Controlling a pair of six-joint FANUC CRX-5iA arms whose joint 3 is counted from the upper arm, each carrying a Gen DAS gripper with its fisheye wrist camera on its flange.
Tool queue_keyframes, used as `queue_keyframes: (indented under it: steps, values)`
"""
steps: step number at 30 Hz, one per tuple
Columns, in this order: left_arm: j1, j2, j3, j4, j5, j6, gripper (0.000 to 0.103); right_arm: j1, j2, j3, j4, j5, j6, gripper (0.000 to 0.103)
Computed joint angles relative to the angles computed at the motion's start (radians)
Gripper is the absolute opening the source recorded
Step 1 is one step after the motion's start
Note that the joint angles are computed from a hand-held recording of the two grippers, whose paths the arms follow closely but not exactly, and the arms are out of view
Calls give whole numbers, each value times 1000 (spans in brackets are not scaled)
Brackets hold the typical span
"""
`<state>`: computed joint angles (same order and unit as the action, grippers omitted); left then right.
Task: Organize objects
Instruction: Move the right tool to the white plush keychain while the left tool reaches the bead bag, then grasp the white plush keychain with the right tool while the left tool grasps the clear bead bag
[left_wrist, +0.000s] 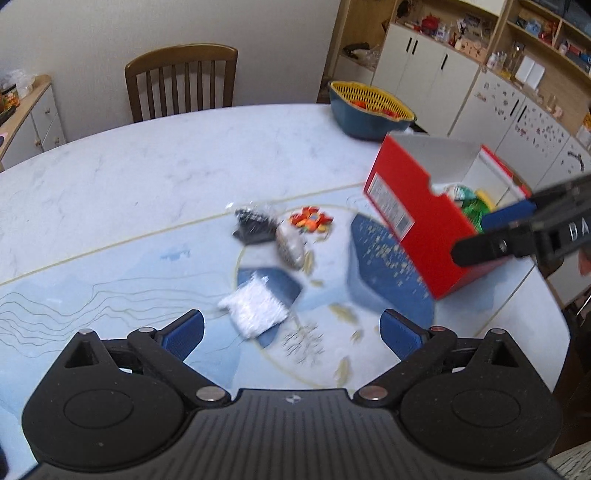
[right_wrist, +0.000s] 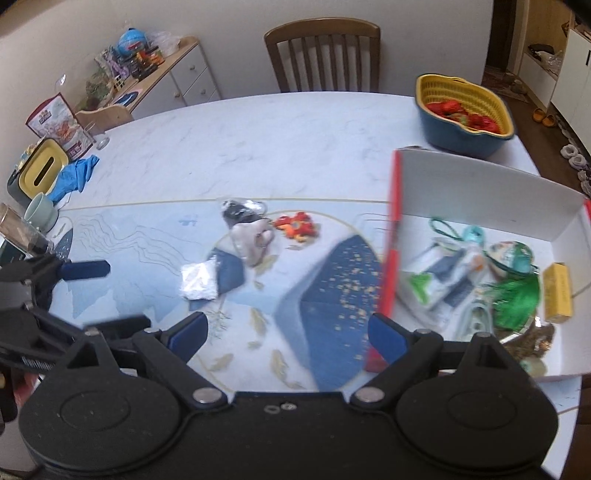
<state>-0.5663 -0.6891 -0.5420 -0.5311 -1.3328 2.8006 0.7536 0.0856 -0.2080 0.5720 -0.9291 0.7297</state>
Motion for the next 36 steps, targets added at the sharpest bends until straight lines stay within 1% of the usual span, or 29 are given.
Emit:
queue_keyframes:
  steps: [2,7,11,14,18,21,24,26,28,32,33,36]
  values:
    - [20,-22,-27,11,12,-17,102,5,34,24,0,-4,-8,93]
    - [124,-83,-108,52,81,-96,102,-1,125,100,-31,-14,-1,93]
    - [250,-128,-176,127,164,-222,102,-8,205,168,-38,-32,7,93]
    - [332,-151,-214,171,211,-303,102,-14,274,226,-27,-68,25,93]
    - [490,-211,-281,281,281,-473,102,-30,352,304,-27,-100,40,93]
    - [563,-228,-312,330,316,-557,102,-46,402,367,-49,-112,50,93]
    - [578,-215,-320,323,337,-568,102,-60,447,426,-77,-123,58,92]
    - [624,-228,-343,359,358,-620,102,-68,474,459,-91,-131,65,91]
    - [636,-223,-352,361,372,-634,102,-75,499,489,-102,-142,69,89]
    - [608,-197,-351,335,401,-632,101,-83,532,526,-109,-153,72,83]
    - [597,-190,-349,327,407,-627,101,-86,537,534,-113,-155,72,79]
    - [556,-164,-337,293,416,-601,99,-92,550,551,-125,-164,77,75]
